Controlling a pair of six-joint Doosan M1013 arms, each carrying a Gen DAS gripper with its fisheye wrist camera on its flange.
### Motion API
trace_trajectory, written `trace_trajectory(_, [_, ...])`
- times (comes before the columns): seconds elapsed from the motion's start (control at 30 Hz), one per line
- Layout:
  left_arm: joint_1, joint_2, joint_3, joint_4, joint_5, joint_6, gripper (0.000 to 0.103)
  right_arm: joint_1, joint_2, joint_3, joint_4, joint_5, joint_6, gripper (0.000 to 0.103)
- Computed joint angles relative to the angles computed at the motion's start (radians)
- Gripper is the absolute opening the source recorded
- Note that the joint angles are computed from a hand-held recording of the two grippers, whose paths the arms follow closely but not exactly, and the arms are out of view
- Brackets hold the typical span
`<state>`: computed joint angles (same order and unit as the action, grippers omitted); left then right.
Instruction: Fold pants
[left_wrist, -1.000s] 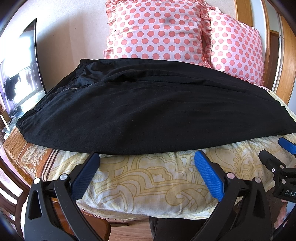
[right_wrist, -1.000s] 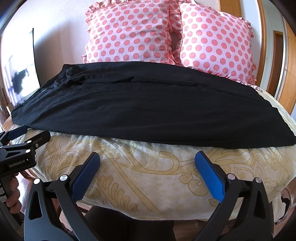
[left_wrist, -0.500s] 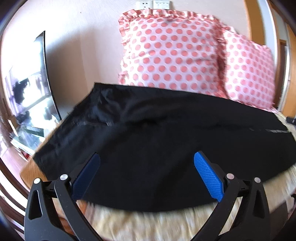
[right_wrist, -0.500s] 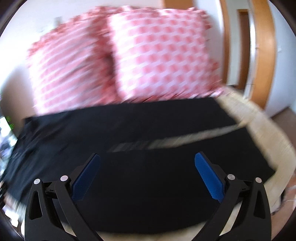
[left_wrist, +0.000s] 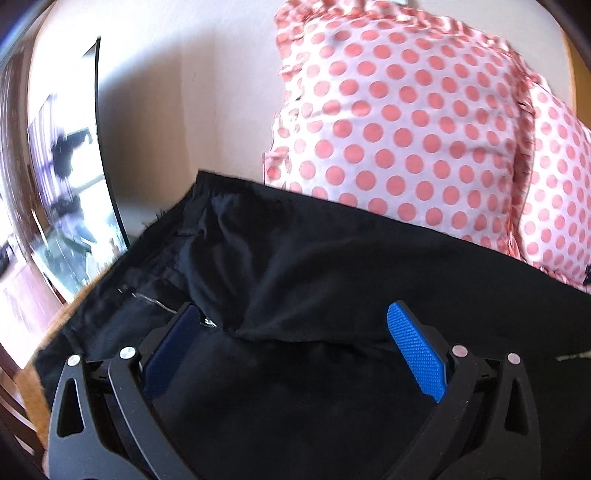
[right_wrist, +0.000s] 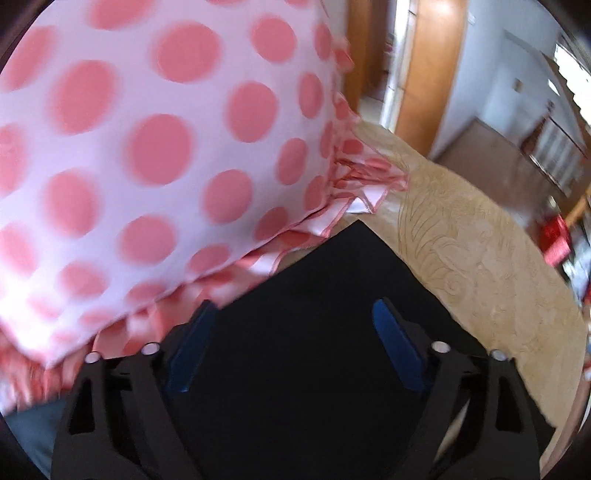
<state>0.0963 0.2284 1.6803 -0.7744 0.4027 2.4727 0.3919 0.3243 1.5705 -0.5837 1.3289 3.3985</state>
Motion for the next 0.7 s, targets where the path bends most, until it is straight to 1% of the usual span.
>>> trace_trajectory(0.07, [0.000,0.013,-0.007,0.026,0.004,-0.034,0.101,-0.022,0.010,0.000,0.028,-0.001,0.015,0.083])
trace_trajectory(0.17, [-0.006,0.021,-0.009,0.066,0.000,-0.056,0.101,-0.039,0.029,-0.011,0.052,0.011,0.006,0.083])
trace_trajectory(0.27, [-0.009,0.024,-0.010,0.063,0.005,-0.037,0.101,-0.040,0.048,-0.021,0.037,0.048,-0.017,0.082])
trace_trajectory(0.33, [-0.010,0.023,-0.007,0.059,0.002,-0.024,0.101,-0.028,0.059,-0.032,0.015,0.070,-0.029,0.078])
trace_trajectory(0.4, [-0.011,0.021,-0.005,0.054,-0.002,-0.015,0.101,-0.021,0.053,-0.022,-0.003,0.045,-0.039,0.063])
trace_trajectory(0.43, [-0.010,0.021,-0.005,0.051,0.001,-0.011,0.101,-0.018,0.044,-0.012,-0.008,0.024,-0.040,0.059])
trace_trajectory(0.47, [-0.009,0.022,-0.006,0.047,0.004,-0.008,0.101,-0.016,0.036,-0.003,-0.008,0.009,-0.035,0.051])
trace_trajectory(0.53, [-0.007,0.022,-0.006,0.035,0.007,0.000,0.101,-0.012,0.018,0.020,-0.013,-0.029,-0.020,0.034])
trace_trajectory(0.57, [-0.006,0.022,-0.006,0.030,0.008,0.003,0.101,-0.009,0.012,0.026,-0.015,-0.035,-0.013,0.022])
trace_trajectory(0.6, [-0.005,0.022,-0.006,0.021,0.009,0.010,0.101,-0.004,-0.007,0.050,-0.027,-0.073,0.014,0.015])
trace_trajectory(0.63, [-0.004,0.022,-0.006,0.011,0.010,0.018,0.101,0.004,-0.014,0.054,-0.034,-0.094,0.034,0.012])
trace_trajectory(0.67, [-0.003,0.022,-0.007,0.010,0.010,0.018,0.101,0.010,-0.027,0.067,-0.046,-0.123,0.068,0.007])
trace_trajectory(0.7, [-0.003,0.023,-0.007,0.009,0.009,0.018,0.101,0.021,-0.049,0.094,-0.075,-0.162,0.121,0.005])
